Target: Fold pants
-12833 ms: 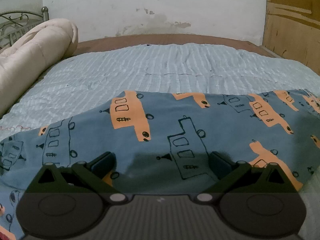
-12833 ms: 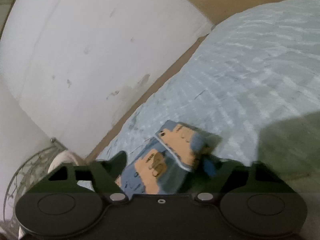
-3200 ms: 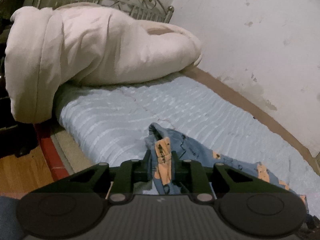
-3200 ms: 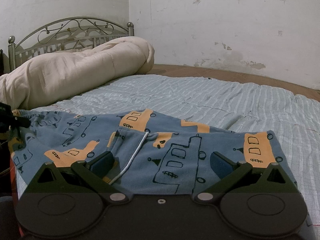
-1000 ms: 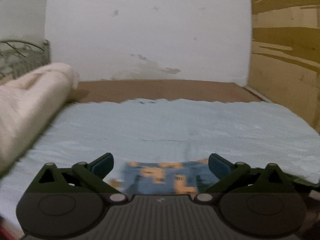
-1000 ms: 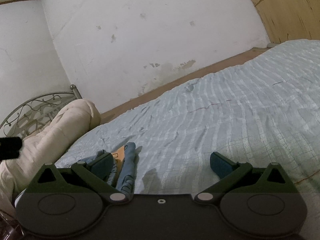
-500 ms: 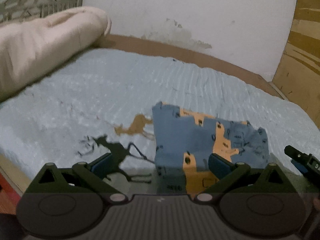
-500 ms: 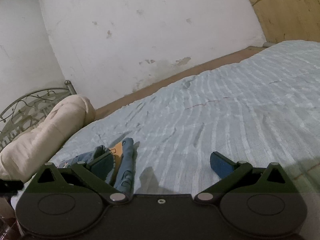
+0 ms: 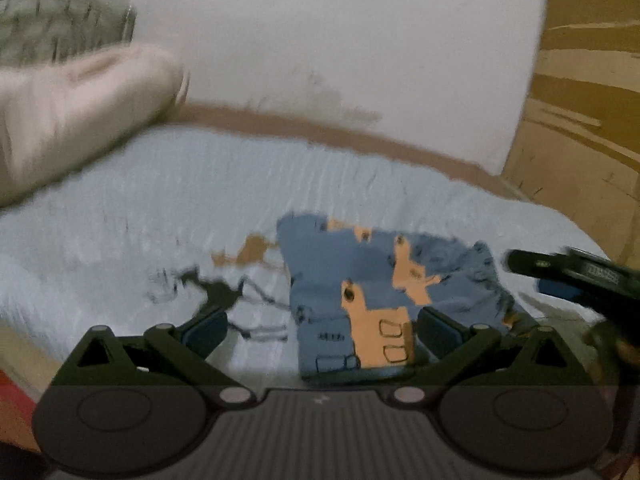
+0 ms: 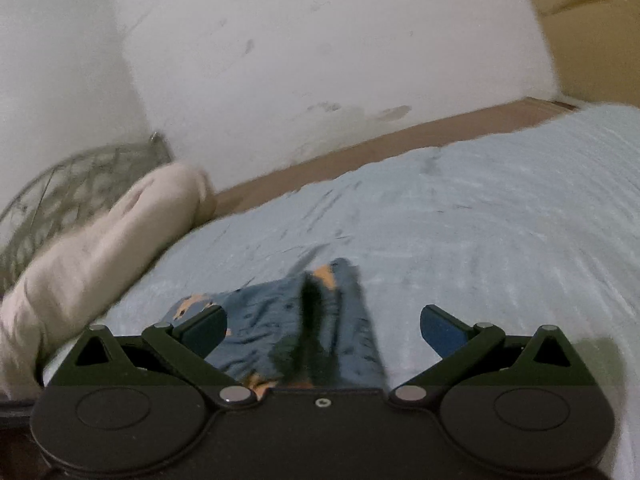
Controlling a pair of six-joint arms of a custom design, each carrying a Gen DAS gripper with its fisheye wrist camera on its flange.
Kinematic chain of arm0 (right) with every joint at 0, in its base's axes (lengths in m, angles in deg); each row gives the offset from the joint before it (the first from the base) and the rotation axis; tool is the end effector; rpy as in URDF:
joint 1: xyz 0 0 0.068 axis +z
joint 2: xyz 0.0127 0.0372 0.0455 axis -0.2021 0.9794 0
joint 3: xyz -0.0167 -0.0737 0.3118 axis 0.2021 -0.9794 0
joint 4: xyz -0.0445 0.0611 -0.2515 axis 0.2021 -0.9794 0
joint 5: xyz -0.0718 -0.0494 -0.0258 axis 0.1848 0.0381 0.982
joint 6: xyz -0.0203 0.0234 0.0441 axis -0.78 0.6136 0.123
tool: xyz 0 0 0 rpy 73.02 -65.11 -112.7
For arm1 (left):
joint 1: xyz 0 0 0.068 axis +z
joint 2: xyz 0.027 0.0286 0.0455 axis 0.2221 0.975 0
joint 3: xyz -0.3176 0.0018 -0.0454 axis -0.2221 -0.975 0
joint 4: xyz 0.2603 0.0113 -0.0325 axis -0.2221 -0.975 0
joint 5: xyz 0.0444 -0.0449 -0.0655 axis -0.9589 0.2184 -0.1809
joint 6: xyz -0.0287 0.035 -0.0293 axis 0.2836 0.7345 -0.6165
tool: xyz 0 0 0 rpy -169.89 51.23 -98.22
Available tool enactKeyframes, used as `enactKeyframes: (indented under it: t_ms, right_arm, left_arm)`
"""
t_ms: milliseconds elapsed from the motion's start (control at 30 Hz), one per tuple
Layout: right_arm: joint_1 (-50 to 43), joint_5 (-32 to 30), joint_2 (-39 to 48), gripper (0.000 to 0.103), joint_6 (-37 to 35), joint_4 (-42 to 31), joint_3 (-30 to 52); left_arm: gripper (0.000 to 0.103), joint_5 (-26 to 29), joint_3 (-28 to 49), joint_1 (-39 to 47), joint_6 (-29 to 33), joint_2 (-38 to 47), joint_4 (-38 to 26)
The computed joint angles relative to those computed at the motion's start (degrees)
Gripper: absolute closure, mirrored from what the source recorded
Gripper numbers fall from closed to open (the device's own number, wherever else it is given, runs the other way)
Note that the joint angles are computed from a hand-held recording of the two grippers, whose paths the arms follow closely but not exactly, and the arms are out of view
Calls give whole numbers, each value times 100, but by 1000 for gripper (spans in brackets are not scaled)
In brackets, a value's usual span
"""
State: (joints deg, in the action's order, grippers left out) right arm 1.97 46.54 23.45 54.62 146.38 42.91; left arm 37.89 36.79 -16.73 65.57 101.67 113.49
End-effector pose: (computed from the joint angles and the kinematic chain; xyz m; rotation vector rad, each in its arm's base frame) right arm 0.2610 0.0651 0.1181 0.1242 2.0323 0.4479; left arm 0.1856 -0.0959 0.1291 0.0520 2.1059 -0.2678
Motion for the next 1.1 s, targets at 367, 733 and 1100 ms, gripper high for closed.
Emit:
enactKeyframes:
  t_ms: [367,733,1100]
  right_arm:
    - [-77,-641,288,30,-574,-2046,1622]
    - [-132,-628,361,79,-615,-1988,1637]
    - [41,-124,-240,97,-1182,-1860,1366]
  left_arm:
    - [29,-1230,-78,-951,1195,342,544]
    - [102,-1242,70,-1203,1289,503,268]
    - [103,-715,91,-1004,1180,-106,-383]
